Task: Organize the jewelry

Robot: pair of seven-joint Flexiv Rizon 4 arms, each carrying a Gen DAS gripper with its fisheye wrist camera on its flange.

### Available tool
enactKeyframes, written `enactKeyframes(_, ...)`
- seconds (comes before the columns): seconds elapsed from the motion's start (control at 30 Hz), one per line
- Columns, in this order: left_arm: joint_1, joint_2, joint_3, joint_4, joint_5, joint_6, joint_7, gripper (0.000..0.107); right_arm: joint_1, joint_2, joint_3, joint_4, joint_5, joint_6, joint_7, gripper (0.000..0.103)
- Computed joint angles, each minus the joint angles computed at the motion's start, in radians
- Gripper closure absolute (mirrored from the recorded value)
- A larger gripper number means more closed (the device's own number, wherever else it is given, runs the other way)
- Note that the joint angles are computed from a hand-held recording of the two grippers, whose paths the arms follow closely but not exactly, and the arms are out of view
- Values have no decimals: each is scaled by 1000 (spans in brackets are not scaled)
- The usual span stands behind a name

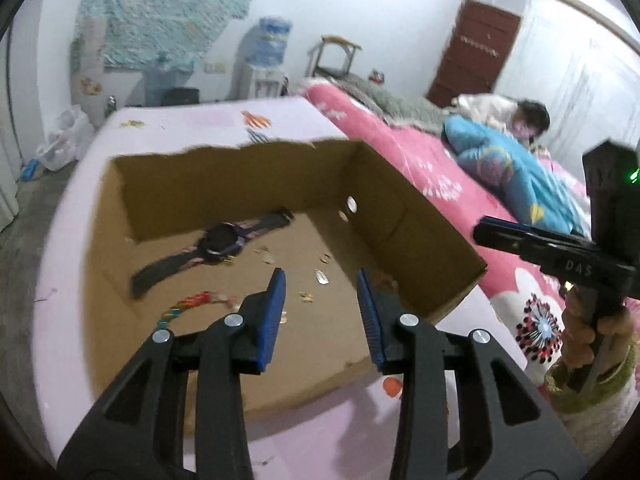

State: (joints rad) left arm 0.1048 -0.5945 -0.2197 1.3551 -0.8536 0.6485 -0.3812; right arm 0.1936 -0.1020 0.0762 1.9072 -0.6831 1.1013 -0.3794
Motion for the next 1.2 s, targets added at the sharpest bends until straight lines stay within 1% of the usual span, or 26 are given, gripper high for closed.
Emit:
enactKeyframes(0.07, 20, 24, -6, 25, -48, 36, 31, 62, -8, 20, -12, 28, -61, 13, 59, 57)
enactKeyframes(0.13, 37, 44, -8, 47, -101, 77, 58, 50, -22, 36, -13, 53, -88, 25, 104, 51)
enactKeyframes(0.17, 42, 47, -8, 49, -124, 92, 63, 43, -27, 35, -10, 54, -76, 28, 105, 51)
enactKeyframes(0.2, 50, 52, -8, 54, -156, 115, 65, 39, -33, 32, -7, 57, -50, 40, 103, 50)
enactKeyframes(0.23, 56, 53, -6, 54, -175, 125, 55, 34, -40, 21, -1, 61, 15, 68, 90, 50)
enactKeyframes(0.27, 62, 48, -5, 47, -190, 121, 41, 28, -43, 12, 2, 61, 63, 86, 75, 50)
enactKeyframes(0.3, 68, 35, 0, 30, -187, 104, 11, 26, -46, 0, 8, 59, 127, 106, 51, 50)
enactKeyframes(0.33, 64, 18, 15, 8, -156, 94, -38, 25, -50, -19, 17, 55, 210, 139, 21, 50)
enactKeyframes(0.37, 58, 1, 29, -15, -119, 86, -86, 25, -47, -26, 19, 56, 248, 155, 8, 50)
enactKeyframes(0.4, 52, -27, 50, -53, -61, 60, -165, 25, -46, -37, 22, 52, 288, 170, -9, 50)
enactKeyframes(0.5, 65, -89, 50, -127, 20, -36, -301, 25, -46, -77, 47, 14, 437, 188, -107, 49)
enactKeyframes(0.57, 70, -117, 45, -157, 57, -82, -354, 25, -23, -82, 31, -1, 427, 154, -109, 46)
enactKeyframes(0.6, 72, -127, 41, -167, 69, -98, -368, 25, -12, -81, 26, -9, 414, 126, -111, 46)
enactKeyframes(0.63, 76, -140, 34, -182, 82, -136, -382, 25, -2, -82, 22, -24, 402, 88, -118, 46)
enactKeyframes(0.67, 81, -149, 27, -193, 89, -168, -393, 24, 2, -82, 19, -31, 397, 70, -124, 46)
enactKeyframes(0.7, 82, -146, 24, -184, 89, -166, -392, 24, 6, -83, 18, -38, 393, 48, -131, 46)
enactKeyframes(0.8, 66, -108, 38, -125, 107, -83, -364, 24, 9, -80, 27, -56, 416, 3, -168, 46)
enactKeyframes(0.87, 66, -92, 39, -100, 111, -71, -362, 24, 16, -75, 27, -52, 411, -12, -172, 46)
enactKeyframes(1.0, 75, -63, 45, -71, 122, -93, -353, 24, 26, -50, 29, -32, 400, -34, -147, 46)
enactKeyframes(1.2, 96, -3, 66, -1, 117, -138, -312, 24, 47, 6, 48, 24, 357, -65, -65, 46)
